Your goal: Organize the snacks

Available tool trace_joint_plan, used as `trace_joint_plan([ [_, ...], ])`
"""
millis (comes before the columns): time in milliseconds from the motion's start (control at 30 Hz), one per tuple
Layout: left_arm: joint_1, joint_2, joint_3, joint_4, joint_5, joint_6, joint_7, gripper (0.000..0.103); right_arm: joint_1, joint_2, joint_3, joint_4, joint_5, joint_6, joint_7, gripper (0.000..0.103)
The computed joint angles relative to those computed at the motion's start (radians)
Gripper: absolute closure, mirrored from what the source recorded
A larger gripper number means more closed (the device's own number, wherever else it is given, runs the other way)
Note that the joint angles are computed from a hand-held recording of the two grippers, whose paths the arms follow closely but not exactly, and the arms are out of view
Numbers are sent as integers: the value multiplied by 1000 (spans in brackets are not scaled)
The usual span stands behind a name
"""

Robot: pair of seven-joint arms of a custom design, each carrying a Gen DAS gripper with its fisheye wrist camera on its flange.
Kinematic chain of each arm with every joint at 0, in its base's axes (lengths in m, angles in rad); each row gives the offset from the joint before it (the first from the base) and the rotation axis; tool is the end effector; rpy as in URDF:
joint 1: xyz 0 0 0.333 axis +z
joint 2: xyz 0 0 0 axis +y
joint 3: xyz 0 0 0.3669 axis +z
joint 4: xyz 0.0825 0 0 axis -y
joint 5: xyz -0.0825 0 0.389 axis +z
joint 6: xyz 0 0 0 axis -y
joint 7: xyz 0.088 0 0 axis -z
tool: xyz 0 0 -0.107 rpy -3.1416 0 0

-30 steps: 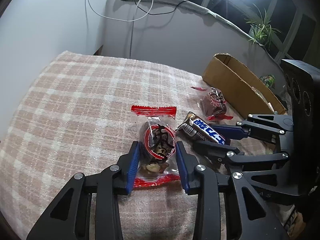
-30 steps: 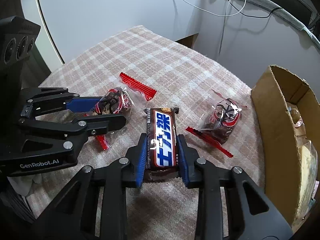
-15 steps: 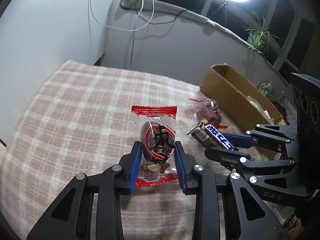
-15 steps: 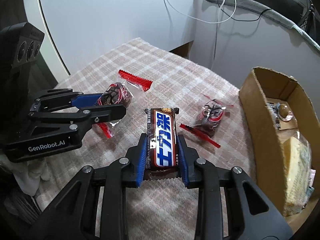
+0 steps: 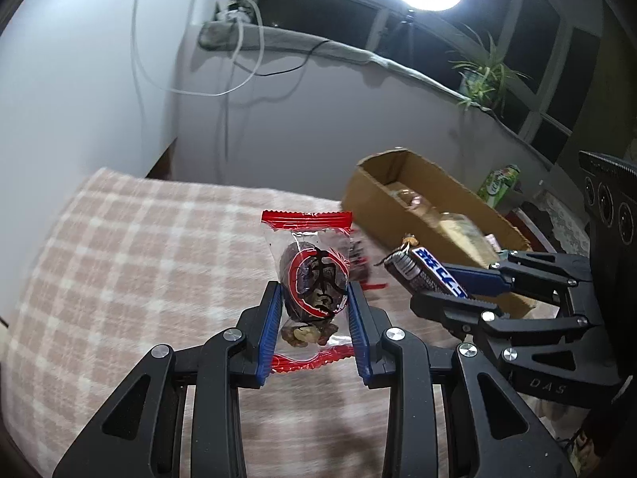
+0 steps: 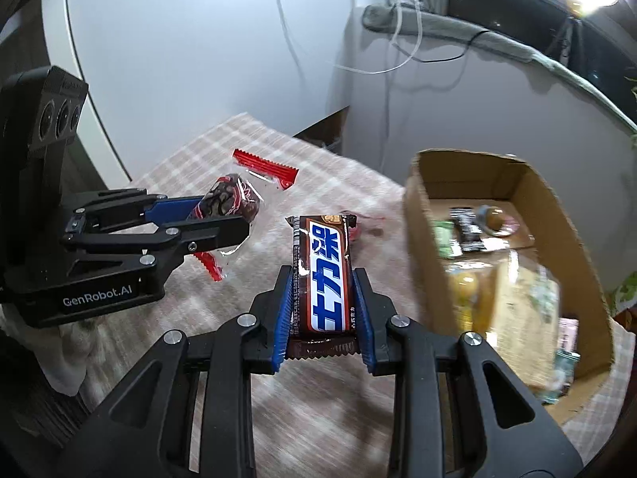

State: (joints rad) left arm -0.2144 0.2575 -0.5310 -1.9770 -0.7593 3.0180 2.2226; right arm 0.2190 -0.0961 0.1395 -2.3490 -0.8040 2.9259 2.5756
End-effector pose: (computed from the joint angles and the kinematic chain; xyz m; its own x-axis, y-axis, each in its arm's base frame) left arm 0.5315 -0.3823 0.4769 -0.6410 -0.7221 0.2602 -0.6251 0.2945 -0.7229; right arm 0.4745 0.2280 0.4800 0.0973 -0.9951 -0.0173 -0.7274 -0.0592 -0.6837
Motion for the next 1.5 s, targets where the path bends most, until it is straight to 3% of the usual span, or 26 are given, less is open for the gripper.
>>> trace_joint_plan([
  [300, -62, 16, 6, 31, 113, 23, -75, 72, -87, -132, 23, -101, -7, -1, 26, 73],
  [900, -157, 100, 4, 135, 416, 17, -291, 72, -283, -322, 77, -260, 112, -10, -69, 73],
  [1033, -186, 122, 26, 173, 473, -6, -338, 72, -321, -333, 74, -280, 137, 0, -93, 73],
  [1267, -269, 165, 121, 254, 609, -37, -444, 72, -386, -304, 82, -277, 158, 29, -113, 73],
  [1500, -268, 215, 112, 326, 663, -61, -465, 72, -423, -261, 90, -261, 156, 48, -108, 73],
])
